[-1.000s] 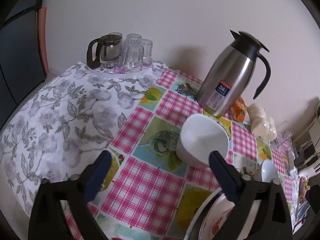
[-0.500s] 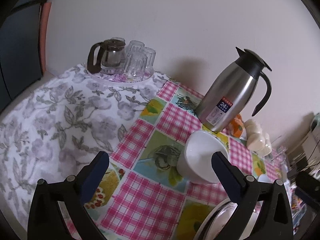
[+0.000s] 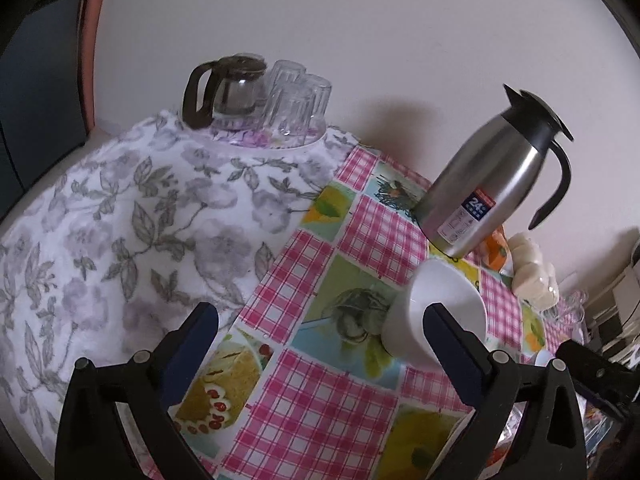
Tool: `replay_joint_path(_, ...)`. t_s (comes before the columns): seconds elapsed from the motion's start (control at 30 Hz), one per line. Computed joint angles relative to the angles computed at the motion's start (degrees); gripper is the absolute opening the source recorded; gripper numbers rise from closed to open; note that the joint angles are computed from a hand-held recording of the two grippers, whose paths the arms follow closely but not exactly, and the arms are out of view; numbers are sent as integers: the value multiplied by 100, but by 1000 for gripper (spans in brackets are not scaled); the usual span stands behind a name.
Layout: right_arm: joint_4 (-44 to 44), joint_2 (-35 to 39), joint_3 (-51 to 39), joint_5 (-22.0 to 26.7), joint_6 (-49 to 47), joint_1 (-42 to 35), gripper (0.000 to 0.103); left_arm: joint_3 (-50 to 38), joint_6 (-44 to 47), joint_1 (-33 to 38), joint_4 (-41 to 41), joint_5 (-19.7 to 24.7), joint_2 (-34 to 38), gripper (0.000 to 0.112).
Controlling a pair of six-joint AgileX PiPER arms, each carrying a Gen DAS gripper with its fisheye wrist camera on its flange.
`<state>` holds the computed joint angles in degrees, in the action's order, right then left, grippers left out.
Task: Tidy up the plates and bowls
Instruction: 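Move both open tools to the white square bowl, then close both tools on the rim of the white square bowl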
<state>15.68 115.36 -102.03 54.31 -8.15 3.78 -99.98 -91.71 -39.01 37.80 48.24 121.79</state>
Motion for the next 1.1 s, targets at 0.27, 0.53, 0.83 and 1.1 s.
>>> replay_joint_path(0.27, -296, 456, -518, 226, 254, 232, 103, 682, -502, 282, -189, -908, -217, 102)
replay_joint_path(0.53, -467, 944, -1088, 451, 484, 318, 103, 734, -88, 509, -907, -1572, -61, 82)
replay_joint_path(0.83, -720, 1553, -1814, 896, 743, 307, 84, 131, 783, 551, -1734, -1912, 334, 82)
replay_joint_path(1.1, -780, 2088, -2509, 1325, 798, 314, 59, -1612, 2060, 596, -2753, -869, 1248, 70)
